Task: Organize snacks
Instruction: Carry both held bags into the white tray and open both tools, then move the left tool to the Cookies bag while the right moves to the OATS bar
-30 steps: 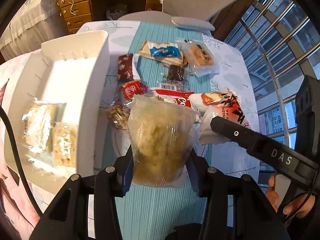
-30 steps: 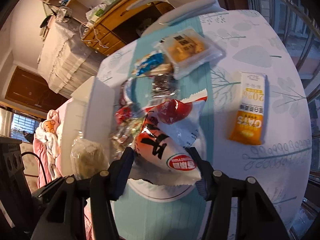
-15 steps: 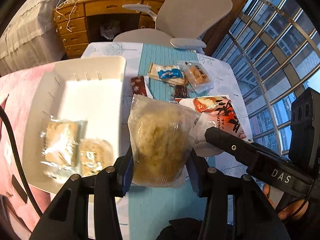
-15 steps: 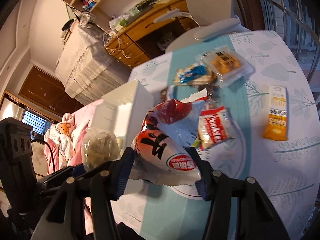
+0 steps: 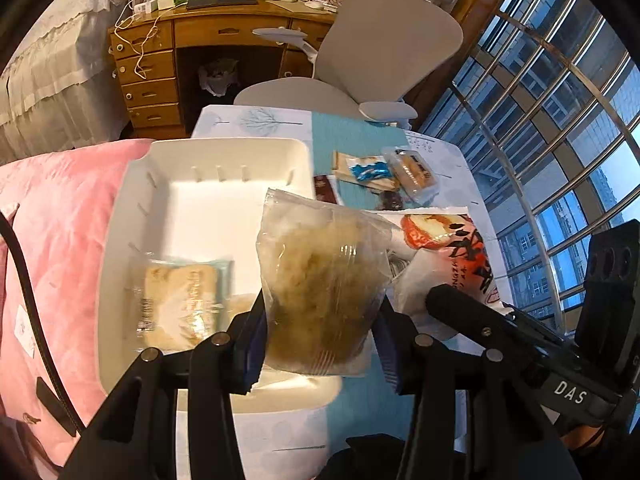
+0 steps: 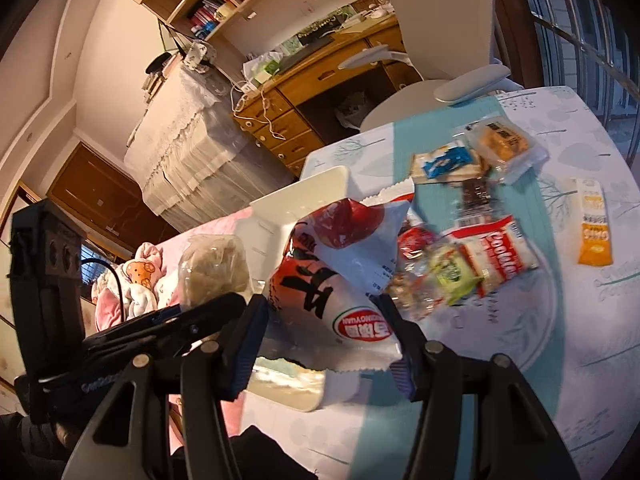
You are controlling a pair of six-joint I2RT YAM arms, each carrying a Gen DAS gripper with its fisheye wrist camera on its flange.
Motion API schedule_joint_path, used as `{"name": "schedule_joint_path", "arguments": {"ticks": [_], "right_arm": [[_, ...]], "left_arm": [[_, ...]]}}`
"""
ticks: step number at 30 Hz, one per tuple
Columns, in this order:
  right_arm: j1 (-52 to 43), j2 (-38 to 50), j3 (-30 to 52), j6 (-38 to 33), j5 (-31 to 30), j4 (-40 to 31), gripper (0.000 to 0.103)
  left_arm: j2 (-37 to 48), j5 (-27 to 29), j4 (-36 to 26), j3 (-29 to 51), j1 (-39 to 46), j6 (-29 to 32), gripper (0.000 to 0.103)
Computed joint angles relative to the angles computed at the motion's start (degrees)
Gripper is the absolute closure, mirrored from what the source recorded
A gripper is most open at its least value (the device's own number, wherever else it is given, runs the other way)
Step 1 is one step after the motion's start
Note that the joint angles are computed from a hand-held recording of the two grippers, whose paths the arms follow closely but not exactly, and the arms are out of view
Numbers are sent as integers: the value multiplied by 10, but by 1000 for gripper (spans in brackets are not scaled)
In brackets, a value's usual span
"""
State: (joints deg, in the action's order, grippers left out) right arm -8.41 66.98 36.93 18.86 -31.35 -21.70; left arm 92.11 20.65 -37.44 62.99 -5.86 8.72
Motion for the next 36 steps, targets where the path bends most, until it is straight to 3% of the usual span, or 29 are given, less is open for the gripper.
{"name": "schedule_joint_path", "arguments": {"ticks": [8,17,21,24,36], "right_arm": [[127,-17,-37,115,70,90,47],[206,4,-31,154,114,133,46],[207,12,-35,167,117,134,45],[204,3,-45,178,122,132,45],[176,-49,-75,179,129,73,45]], "left_arm": [[25,26,-30,21,101,92,57],[32,34,-38,30,156,131,57],[22,45,-39,23,161,146,41],[14,45,-38,16,156,151,36],[5,34,-42,-6,100,148,34]]}}
